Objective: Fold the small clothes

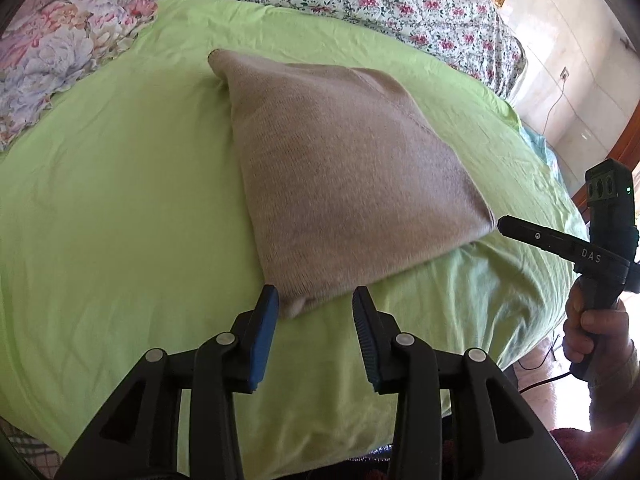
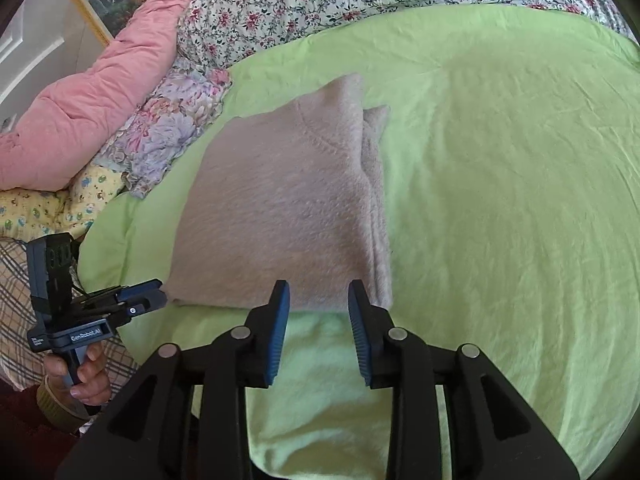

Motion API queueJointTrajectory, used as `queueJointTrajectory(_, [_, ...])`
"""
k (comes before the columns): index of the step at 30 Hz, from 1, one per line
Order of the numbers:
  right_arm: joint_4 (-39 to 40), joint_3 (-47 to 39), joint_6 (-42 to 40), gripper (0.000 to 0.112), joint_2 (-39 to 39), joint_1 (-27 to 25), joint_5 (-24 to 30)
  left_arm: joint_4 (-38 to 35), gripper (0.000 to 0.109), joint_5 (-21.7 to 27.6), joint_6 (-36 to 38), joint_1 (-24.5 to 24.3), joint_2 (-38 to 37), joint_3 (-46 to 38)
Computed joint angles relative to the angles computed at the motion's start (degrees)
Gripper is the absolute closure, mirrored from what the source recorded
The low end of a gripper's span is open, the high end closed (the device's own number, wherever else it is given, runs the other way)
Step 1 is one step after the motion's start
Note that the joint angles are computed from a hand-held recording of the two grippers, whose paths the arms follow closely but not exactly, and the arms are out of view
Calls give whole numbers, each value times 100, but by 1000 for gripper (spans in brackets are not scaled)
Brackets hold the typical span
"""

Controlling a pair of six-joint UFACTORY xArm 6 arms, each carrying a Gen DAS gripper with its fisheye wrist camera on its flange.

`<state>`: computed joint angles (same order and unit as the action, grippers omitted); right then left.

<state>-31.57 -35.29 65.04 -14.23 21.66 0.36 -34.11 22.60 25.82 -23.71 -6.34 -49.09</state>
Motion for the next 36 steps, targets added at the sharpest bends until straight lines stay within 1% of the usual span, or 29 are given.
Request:
queueJointTrajectory(3, [-334,5,308,80,-47,49,57,118,67,-56,-104,-21,-137,156])
queueJointTrajectory(4, [-514,9,482,80,-74,61,79,136,63,-76,-96,-9,-158,184])
queueJointTrajectory(7, [-954,-7,854,77,-166,148,268,549,52,-285,-479,-65,-327,400])
queueJointTrajectory(8, [-1133,-25,1005,71,-188,187,351,639,47,-326,-558,-78,-355,432])
queueJointTrajectory(9, [-1333,-30,1174,63,-228,235,429,775,45,-395,-692,-98,-415,509])
queueJointTrajectory(11, [-1690,-28,1442,56,-299,350,560,1017,34,-491,-893,-120,-520,651])
queueJointTrajectory(13, [-1777,-31,1426,48,-358,503,762,1467,30,-582,-1239,-121,-615,784])
queueJointTrajectory(14, [-1769,-15,1371,42,-389,565,830,1684,29,-635,-1378,-125,-669,859])
queueJointTrajectory(18, [-1718,58,1258,36,-476,763,980,2203,28,-706,-1573,-88,-847,1056])
queueJointTrajectory(21, [-1797,97,1332,34,-504,838,1068,2371,27,-745,-1662,-59,-906,1108])
queueJointTrajectory(23, [-1889,58,1420,34,-482,875,1174,2625,27,-778,-1898,-26,-891,1092])
queueJointTrajectory(27, [-2048,-43,1523,33,-437,832,1226,2958,27,-858,-2212,42,-826,962])
queueJointTrajectory(31, [-2255,-327,1575,31,-302,830,1412,3405,25,-1008,-2644,79,-729,790])
queueJointTrajectory(34, [-2317,-540,1544,27,-145,778,1374,3444,24,-1061,-2710,78,-617,639])
queueJointTrajectory(36, [-2285,-674,1447,24,-26,769,1386,3618,24,-1073,-2869,95,-507,515])
